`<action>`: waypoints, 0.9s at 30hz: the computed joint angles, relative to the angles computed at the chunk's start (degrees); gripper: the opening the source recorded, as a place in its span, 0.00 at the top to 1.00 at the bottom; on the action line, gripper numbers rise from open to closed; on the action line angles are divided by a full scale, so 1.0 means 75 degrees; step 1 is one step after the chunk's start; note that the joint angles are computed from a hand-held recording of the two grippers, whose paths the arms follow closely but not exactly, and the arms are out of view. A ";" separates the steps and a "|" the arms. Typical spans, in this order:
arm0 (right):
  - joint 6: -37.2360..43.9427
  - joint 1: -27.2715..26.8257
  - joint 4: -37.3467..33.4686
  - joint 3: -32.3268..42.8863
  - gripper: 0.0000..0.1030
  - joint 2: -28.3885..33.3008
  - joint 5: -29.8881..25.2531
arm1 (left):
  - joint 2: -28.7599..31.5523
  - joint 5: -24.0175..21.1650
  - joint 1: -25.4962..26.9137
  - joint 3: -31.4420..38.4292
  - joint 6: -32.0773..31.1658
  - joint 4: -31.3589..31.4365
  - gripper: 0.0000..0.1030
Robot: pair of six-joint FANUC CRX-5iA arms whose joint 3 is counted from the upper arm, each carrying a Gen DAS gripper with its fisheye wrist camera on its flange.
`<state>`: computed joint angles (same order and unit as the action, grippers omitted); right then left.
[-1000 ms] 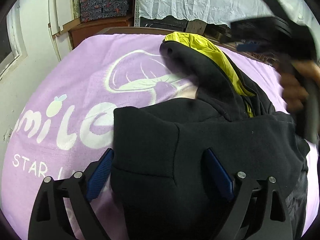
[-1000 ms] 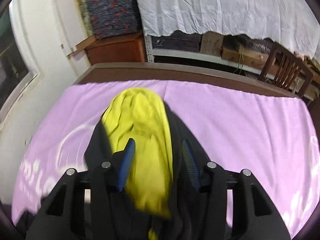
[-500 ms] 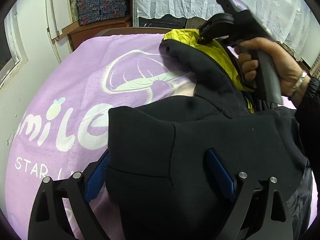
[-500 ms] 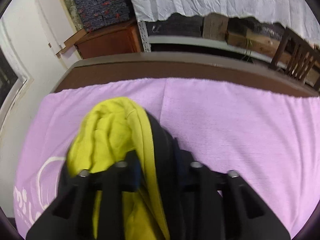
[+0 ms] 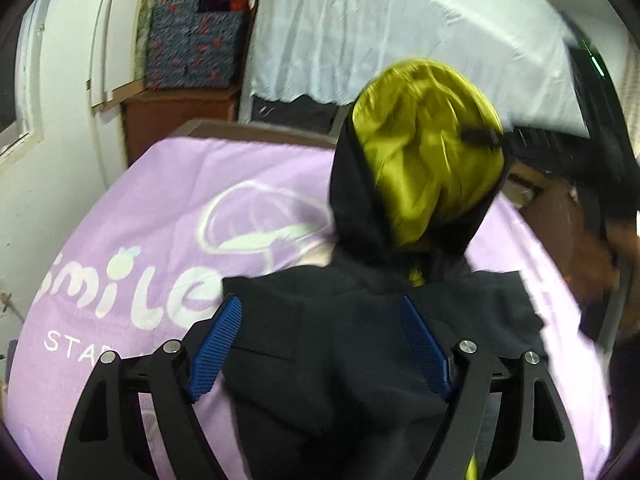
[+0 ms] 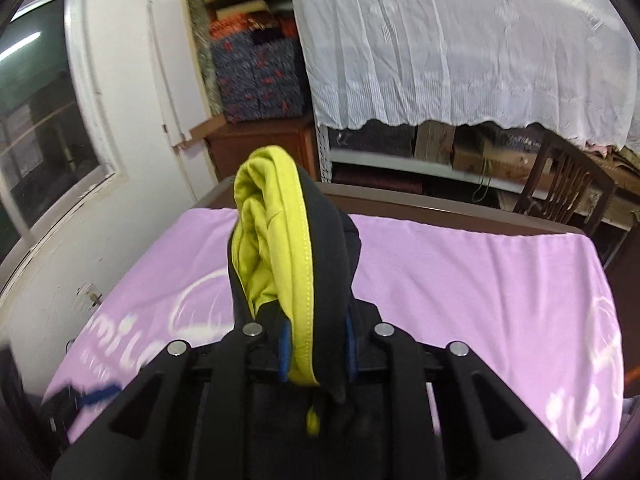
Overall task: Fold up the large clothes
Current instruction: 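Grasp the yellow-lined hood with the right gripper and lift it, then fold the held hood over the hoodie body with the right gripper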
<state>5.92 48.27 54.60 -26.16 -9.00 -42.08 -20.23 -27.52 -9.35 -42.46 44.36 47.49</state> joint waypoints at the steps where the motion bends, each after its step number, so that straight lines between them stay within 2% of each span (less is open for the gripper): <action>1: -0.0168 0.0190 0.0117 -0.0244 0.82 -0.0230 -0.0090 | -0.0055 -0.0198 0.0041 -0.0031 -0.0294 0.0319 0.21; 3: -0.0643 0.0709 0.0391 -0.0903 0.82 -0.0806 -0.0367 | -0.0053 -0.0631 0.0130 0.0013 -0.0466 0.0650 0.21; 6: -0.1116 0.1425 0.0521 -0.1678 0.82 -0.1410 -0.0804 | 0.0112 -0.1636 0.0328 0.0149 -0.0670 0.1394 0.20; 8: -0.1325 0.1853 0.0576 -0.2058 0.82 -0.1637 -0.1101 | 0.0371 -0.2309 0.0384 0.0345 -0.0722 0.1757 0.15; 10: -0.1411 0.2183 0.0716 -0.2366 0.82 -0.1713 -0.1274 | 0.0744 -0.2857 0.0328 0.0656 -0.0515 0.1901 0.14; 13: -0.1486 0.2512 0.0896 -0.2635 0.81 -0.1677 -0.1468 | 0.1713 -0.4051 0.0196 0.1398 -0.0149 0.1898 0.08; 15: -0.1686 0.2572 0.1004 -0.2770 0.81 -0.1690 -0.1490 | 0.2208 -0.4412 0.0057 0.1695 0.0435 0.1802 0.08; 18: -0.1870 0.2610 0.1073 -0.2971 0.81 -0.1719 -0.1512 | 0.2597 -0.4684 -0.0011 0.1761 0.0577 0.2127 0.08; 24: -0.2133 0.2604 0.1164 -0.3363 0.81 -0.1959 -0.1261 | 0.2648 -0.4456 -0.0183 0.1633 0.0566 0.2279 0.11; 25: -0.2182 0.2621 0.1196 -0.3396 0.81 -0.1990 -0.1265 | 0.2532 -0.4421 -0.0134 0.1500 0.0416 0.2350 0.20; 26: -0.2279 0.2665 0.1246 -0.3429 0.81 -0.2013 -0.1310 | 0.2462 -0.4422 -0.0122 0.1475 0.0307 0.2406 0.34; 27: -0.2367 0.2738 0.1284 -0.3435 0.81 -0.2036 -0.1399 | 0.2379 -0.4441 -0.0117 0.1420 0.0135 0.2487 0.40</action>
